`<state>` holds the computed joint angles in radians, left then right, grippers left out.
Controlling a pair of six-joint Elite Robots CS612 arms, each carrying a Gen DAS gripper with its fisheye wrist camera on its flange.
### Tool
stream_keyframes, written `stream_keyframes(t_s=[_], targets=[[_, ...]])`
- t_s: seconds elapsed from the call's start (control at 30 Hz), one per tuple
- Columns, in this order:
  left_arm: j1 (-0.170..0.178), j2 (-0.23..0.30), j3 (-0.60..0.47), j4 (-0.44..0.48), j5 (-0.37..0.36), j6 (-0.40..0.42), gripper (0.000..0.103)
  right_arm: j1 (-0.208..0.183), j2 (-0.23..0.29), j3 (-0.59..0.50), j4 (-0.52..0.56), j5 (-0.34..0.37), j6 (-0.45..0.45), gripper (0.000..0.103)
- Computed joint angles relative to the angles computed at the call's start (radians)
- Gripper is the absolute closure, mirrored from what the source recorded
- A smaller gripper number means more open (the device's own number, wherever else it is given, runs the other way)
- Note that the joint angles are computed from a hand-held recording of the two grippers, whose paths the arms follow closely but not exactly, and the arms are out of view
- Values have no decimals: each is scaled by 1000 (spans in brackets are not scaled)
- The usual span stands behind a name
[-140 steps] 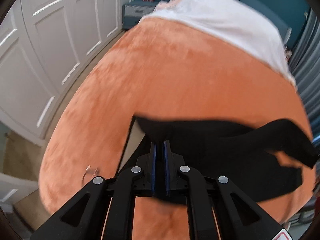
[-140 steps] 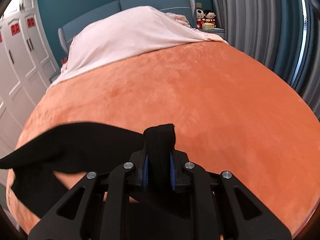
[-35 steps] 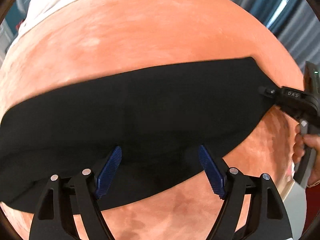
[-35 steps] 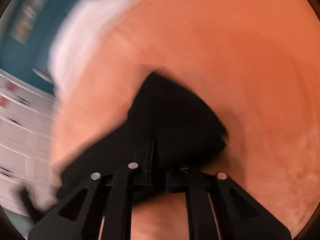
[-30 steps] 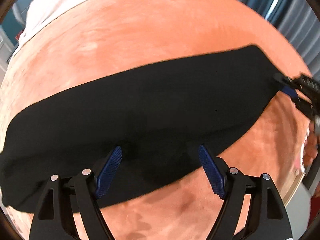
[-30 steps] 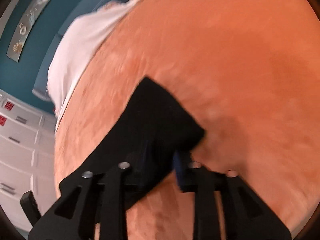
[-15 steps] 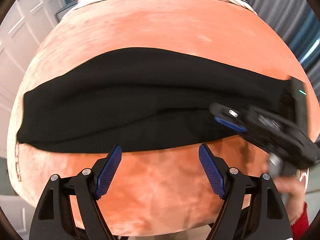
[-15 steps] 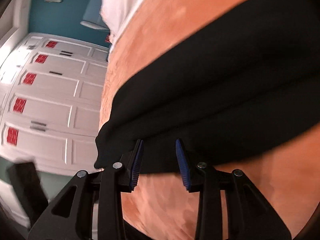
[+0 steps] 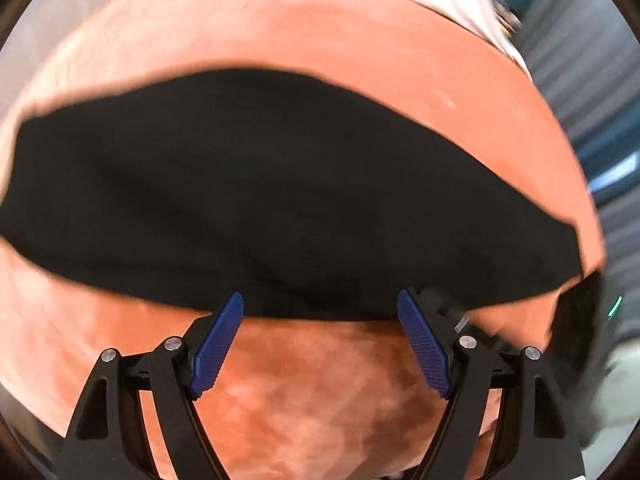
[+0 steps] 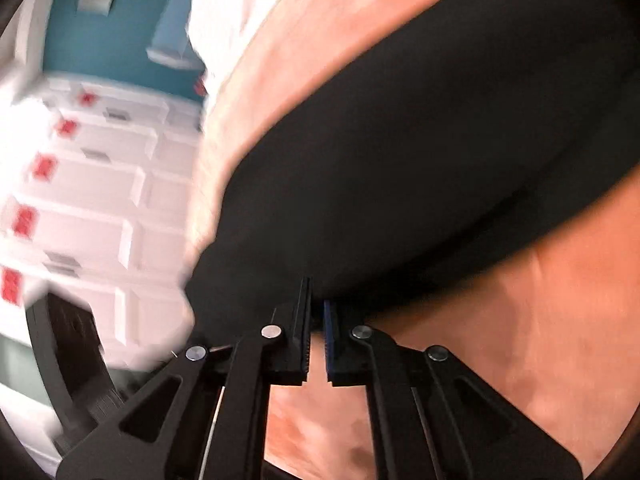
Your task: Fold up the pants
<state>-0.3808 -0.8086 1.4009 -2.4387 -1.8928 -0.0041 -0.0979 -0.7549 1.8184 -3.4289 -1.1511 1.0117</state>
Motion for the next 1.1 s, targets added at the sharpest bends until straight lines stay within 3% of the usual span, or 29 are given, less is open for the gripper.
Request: stream_keyframes(t_s=[0.03, 0.13, 0.2, 0.23, 0.27, 0.37, 0.43, 0.53, 0.6, 0.83, 0.93, 0.97, 1.07, 1.1], targets=[[8, 11, -10, 9, -8, -34, 26, 0, 5, 0, 23, 3, -3, 96], [22, 38, -35, 1, 33, -113, 26, -23, 25, 9, -69, 47, 127, 92], [28, 49, -51, -5, 67, -145, 26, -29, 11, 15, -59, 31, 96, 90], [33, 56, -62, -4, 62, -155, 26, -31, 7, 17, -57, 22, 95, 87], [36, 62, -70, -7, 58, -167, 27, -33, 9, 14, -67, 27, 116, 77], [48, 65, -86, -6, 55, -172, 47, -33, 17, 9, -94, 86, 149, 74], [67, 56, -87, -8, 38, -169, 47, -22, 14, 1, -93, 114, 136, 74], [89, 41, -84, -20, 77, -149, 43, 10, 36, -64, -36, 169, 89, 74], [101, 41, -97, -7, 97, -131, 33, 30, 66, -115, -23, 190, 110, 74], [146, 21, -94, -39, 154, -114, 26, 85, 142, -282, 74, 170, 105, 73], [160, 13, -84, -38, 148, -100, 26, 99, 167, -319, 60, 135, 154, 79], [164, 10, -80, -42, 144, -94, 26, 101, 164, -313, 52, 137, 154, 95], [172, -1, -63, -64, 134, -75, 26, 114, 157, -313, 37, 193, 125, 97], [173, -4, -56, -71, 132, -78, 26, 124, 150, -313, 66, 222, 72, 97]])
